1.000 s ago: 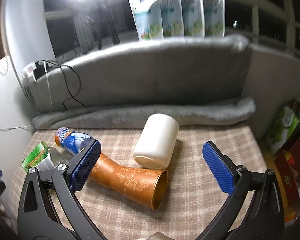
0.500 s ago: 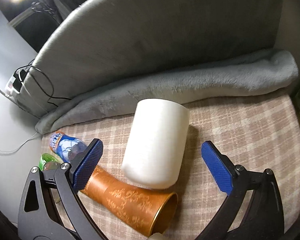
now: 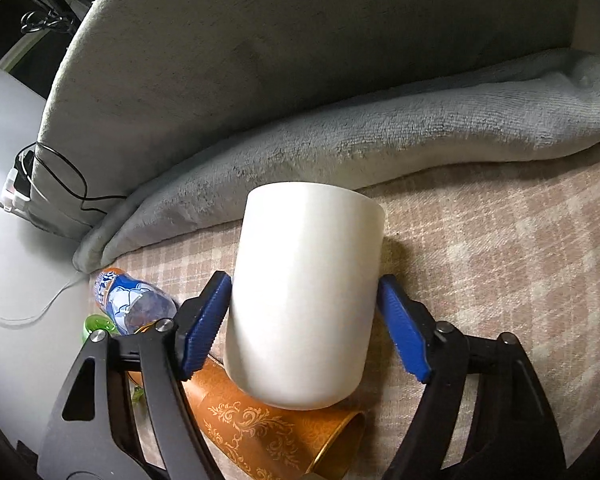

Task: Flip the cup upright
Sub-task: 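Close the right gripper around the white cup's body and lift it, then rotate the held white cup upright and lower it toward the table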

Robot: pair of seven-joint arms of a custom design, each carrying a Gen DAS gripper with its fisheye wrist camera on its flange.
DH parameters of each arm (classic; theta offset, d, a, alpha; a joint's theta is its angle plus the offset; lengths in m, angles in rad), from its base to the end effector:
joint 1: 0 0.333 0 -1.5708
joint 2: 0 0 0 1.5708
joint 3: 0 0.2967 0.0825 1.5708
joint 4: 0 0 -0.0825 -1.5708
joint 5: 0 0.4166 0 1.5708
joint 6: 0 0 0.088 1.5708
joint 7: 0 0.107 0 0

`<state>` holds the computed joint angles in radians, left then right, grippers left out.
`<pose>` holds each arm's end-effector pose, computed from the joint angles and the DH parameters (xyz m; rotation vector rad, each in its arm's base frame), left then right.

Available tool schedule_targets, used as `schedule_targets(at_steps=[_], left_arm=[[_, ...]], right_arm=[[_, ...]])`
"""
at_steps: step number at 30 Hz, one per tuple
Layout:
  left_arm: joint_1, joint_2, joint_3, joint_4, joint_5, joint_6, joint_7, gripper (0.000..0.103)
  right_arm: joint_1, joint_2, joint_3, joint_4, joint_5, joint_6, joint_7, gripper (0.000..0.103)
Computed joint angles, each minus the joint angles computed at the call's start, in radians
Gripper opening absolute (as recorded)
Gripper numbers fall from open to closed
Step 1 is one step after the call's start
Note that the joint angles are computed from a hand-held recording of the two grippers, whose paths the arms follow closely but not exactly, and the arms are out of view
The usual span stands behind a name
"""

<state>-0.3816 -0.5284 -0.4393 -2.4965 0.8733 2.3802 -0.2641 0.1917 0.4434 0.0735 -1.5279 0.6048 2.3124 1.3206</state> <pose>0.3228 -0.3405 0.4651 -1.9956 1.2315 -0.8878 0.7110 0.1966 0.4120 -1.9234 1.6331 0.2011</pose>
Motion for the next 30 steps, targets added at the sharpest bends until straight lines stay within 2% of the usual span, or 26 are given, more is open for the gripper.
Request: schedule_targets(at_steps=[10, 17, 23, 30], left_arm=[[-0.003, 0.003, -0.001, 0.004, -0.001, -0.005, 0.003, 0.101], [-0.004, 0.006, -0.004, 0.008, 0.007, -0.009, -0.003, 0.101], [-0.004, 0.009, 0.005, 0.008, 0.005, 0.015, 0.004, 0.101], [0.005, 0.022, 0.022, 0.007, -0.003, 0.095, 0.013, 0.098]], right_arm=[[-0.025, -0.059, 0.005, -0.063, 0.059, 0.043, -0.071, 0.077], [-0.046, -0.167, 0.014, -0.158, 0.160, 0.088, -0.176, 0.077], [-0.043, -0.324, 0.006, -0.298, 0.264, 0.037, -0.337, 0.077], [0.005, -0.455, -0.017, -0.455, 0.320, -0.071, -0.437, 0.077]])
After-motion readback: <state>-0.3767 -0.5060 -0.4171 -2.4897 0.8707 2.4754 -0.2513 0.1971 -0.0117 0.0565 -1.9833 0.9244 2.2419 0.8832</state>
